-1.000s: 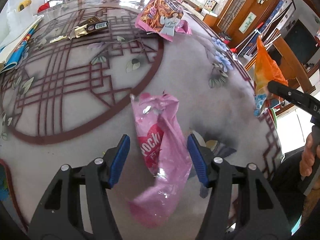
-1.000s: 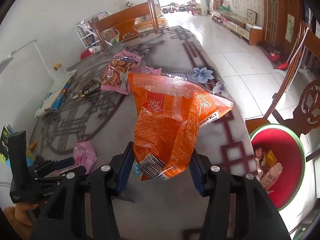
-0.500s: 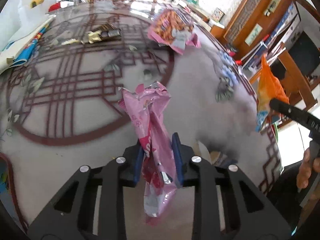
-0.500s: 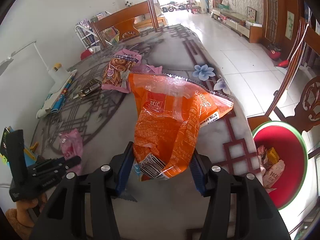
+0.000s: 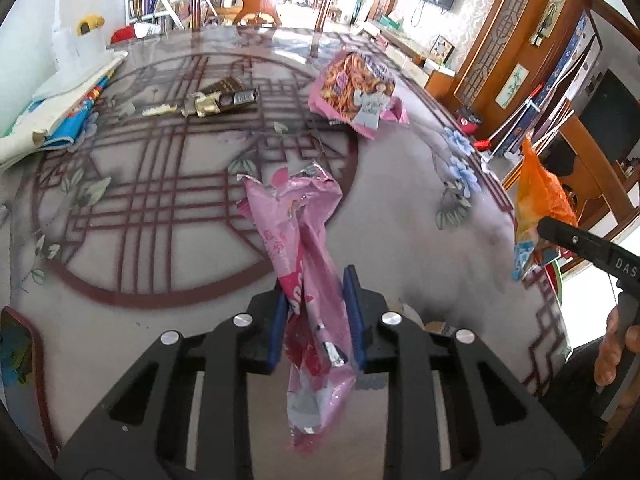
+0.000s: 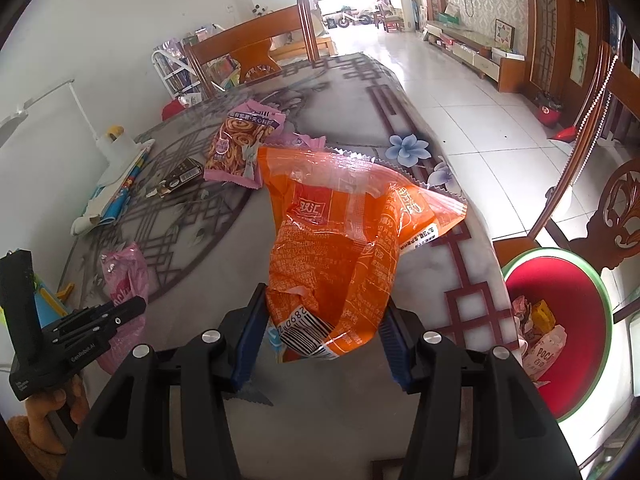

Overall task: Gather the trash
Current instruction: 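Carry the pink wrapper and orange bag over the red bin with both tools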

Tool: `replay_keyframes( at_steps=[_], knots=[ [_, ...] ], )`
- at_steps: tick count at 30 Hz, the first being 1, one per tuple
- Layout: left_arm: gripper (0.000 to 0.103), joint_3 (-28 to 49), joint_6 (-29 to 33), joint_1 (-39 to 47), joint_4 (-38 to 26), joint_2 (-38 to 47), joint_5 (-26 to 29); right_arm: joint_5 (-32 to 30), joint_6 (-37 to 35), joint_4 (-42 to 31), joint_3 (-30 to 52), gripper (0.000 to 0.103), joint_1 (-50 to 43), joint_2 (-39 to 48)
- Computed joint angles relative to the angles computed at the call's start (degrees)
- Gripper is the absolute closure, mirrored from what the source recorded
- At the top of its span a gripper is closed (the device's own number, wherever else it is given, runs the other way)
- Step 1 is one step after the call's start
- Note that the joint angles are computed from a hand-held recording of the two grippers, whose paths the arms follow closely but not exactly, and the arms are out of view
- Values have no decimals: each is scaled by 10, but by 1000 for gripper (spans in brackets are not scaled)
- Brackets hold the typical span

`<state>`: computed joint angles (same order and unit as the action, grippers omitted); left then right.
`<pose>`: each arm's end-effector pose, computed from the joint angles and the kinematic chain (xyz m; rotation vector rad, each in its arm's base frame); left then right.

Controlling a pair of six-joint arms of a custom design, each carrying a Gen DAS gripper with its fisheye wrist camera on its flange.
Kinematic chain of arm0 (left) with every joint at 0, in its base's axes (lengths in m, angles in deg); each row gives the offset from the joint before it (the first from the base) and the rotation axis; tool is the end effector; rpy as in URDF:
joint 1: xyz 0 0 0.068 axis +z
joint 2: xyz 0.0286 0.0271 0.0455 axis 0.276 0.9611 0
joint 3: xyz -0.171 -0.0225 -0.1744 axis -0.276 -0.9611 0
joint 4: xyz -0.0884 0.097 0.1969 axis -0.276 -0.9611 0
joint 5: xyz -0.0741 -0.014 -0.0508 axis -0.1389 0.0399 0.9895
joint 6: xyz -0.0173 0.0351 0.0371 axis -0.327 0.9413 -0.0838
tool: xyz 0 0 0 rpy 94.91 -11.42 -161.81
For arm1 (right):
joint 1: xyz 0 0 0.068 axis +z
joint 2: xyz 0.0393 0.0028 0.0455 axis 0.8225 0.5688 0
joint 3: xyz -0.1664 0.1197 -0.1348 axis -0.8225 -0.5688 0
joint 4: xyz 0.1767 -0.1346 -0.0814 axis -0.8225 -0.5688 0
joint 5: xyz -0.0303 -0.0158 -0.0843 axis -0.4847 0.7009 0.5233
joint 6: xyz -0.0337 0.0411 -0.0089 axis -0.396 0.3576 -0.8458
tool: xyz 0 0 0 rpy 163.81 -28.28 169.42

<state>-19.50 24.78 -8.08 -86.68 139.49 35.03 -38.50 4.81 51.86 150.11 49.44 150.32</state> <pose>0.2421 -0.0953 0.1145 -0.6156 2.4121 -0.0755 0.3678 -0.0193 0.1460 -0.7489 2.4746 0.5287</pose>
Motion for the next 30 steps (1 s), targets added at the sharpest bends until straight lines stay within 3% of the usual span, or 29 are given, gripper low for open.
replay_keyframes(
  at_steps=[18,30],
  knots=[
    [77,36,-2,-25,-44,42,-60,-12,7,-2,26,52,-20,14],
    [77,138,-61,-110,-131,97,-130,-35,10,-18,70,52,-46,39]
  ],
)
